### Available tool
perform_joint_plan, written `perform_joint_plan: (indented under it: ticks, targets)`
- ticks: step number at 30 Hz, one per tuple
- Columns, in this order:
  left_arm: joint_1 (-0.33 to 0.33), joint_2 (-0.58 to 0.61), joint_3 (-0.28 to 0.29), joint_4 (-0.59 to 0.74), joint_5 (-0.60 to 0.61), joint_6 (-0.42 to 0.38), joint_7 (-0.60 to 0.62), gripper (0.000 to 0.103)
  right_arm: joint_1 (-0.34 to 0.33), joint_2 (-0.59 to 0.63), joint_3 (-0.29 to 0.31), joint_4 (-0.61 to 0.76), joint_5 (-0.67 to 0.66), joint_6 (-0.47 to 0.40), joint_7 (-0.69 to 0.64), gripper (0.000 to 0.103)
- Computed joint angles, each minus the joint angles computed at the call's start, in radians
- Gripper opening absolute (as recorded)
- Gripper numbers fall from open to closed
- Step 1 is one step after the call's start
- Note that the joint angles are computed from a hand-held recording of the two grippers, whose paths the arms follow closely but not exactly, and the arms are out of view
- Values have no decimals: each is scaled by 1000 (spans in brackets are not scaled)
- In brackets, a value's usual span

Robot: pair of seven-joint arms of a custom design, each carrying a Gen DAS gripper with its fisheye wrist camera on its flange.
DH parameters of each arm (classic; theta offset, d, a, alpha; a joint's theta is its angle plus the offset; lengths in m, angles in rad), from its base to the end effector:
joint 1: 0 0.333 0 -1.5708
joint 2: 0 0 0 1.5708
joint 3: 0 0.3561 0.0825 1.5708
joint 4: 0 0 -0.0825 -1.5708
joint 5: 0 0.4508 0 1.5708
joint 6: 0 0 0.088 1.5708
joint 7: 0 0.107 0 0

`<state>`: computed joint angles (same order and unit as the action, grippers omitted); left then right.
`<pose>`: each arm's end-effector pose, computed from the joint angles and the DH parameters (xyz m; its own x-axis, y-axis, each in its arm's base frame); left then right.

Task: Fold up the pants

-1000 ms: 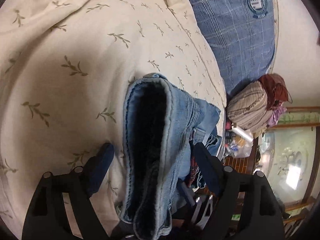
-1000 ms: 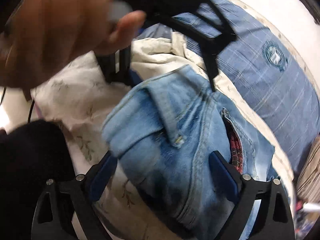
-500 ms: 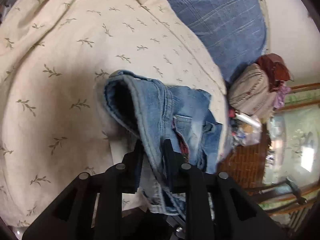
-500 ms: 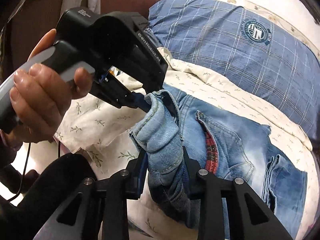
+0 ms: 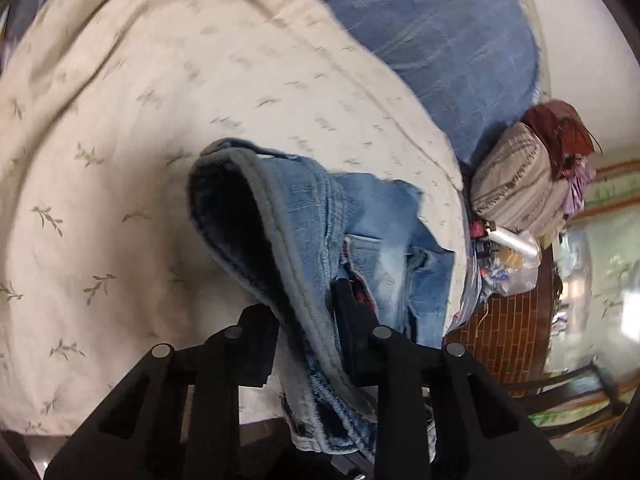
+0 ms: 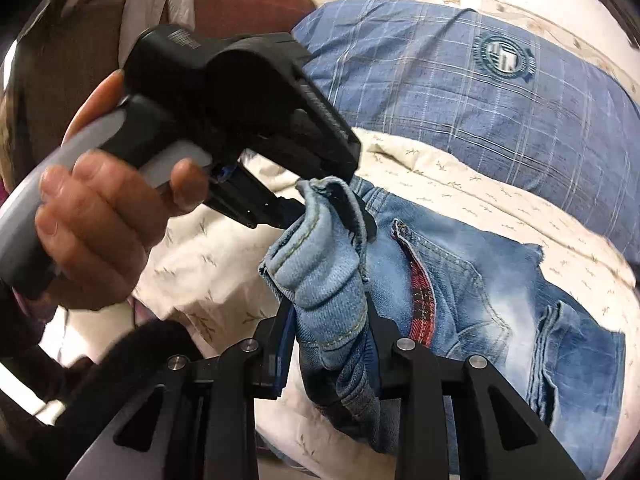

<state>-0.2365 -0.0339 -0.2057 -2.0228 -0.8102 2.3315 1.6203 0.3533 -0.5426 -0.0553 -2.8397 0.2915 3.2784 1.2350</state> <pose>0.5699 -0.2847 0.5171 -0.0793 -0.7565 0.6491 -0.9834 -0.0474 -0.1754 0.4043 0.0935 0.4521 0.2952 -0.9549 0.0322 -0.5290 -0.1915 -0.8267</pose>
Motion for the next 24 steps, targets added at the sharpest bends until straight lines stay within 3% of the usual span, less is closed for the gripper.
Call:
perform_joint_plan:
  ticks: [5,10,12,15,18,19,21,24]
  targets:
    - [-41,-2,-36,74,145,-5,-58,24,120,-189,-237,-58,49,-76,-24,30]
    - [-115,105,-97,249,372,-37,-115,44,57,-350,-344,-110,154,-176,-49,30]
    - [-151,191,-124,352,466,-80,-132,51,9,-378,-370,-125,194,-207,-53,30]
    - [-197,310,-150,483,571,-152,-160,58,-39,-387,-459,-129,268,-270,-64,32]
    - [-263,444,-152,627,693,-245,-219,62,-18,-378,-631,-114,372,-325,-97,38]
    - [-286,476,-146,661,738,-267,-243,64,-10,-377,-669,-108,399,-336,-108,45]
    - [-313,504,-142,699,792,-298,-268,68,13,-381,-741,-93,450,-354,-145,47]
    - [-307,495,-159,714,799,-326,-228,68,1,-401,-777,-80,480,-419,-199,52]
